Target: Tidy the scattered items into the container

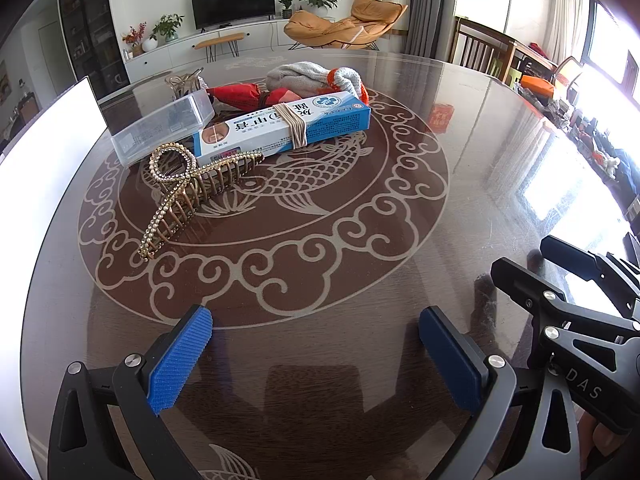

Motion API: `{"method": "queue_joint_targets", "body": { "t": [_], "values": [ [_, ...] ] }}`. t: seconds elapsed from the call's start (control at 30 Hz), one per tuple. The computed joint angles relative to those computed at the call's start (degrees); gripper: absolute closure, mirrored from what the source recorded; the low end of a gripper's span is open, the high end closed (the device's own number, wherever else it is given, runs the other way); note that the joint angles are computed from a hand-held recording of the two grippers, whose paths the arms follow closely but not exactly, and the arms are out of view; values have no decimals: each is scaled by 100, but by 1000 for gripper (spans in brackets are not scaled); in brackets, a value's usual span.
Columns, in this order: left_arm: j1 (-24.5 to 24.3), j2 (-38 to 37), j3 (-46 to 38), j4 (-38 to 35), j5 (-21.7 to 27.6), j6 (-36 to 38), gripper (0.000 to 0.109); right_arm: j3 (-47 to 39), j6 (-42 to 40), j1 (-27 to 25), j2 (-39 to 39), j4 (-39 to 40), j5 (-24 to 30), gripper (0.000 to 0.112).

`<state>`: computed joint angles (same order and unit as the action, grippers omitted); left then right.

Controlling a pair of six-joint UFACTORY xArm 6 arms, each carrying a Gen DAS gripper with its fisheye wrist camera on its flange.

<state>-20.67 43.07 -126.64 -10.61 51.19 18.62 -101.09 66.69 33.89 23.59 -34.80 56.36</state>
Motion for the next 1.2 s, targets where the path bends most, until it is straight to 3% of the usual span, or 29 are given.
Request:
{"method": "queue_joint_targets", "body": {
  "t": [0.97, 1.2],
  "values": [
    [-3, 0, 9, -3, -12, 8, 6, -6, -10, -3, 4, 5, -1, 46],
    [215, -275, 362, -430, 88, 745, 6, -20, -19, 2, 18, 4, 15, 45]
  ]
}}
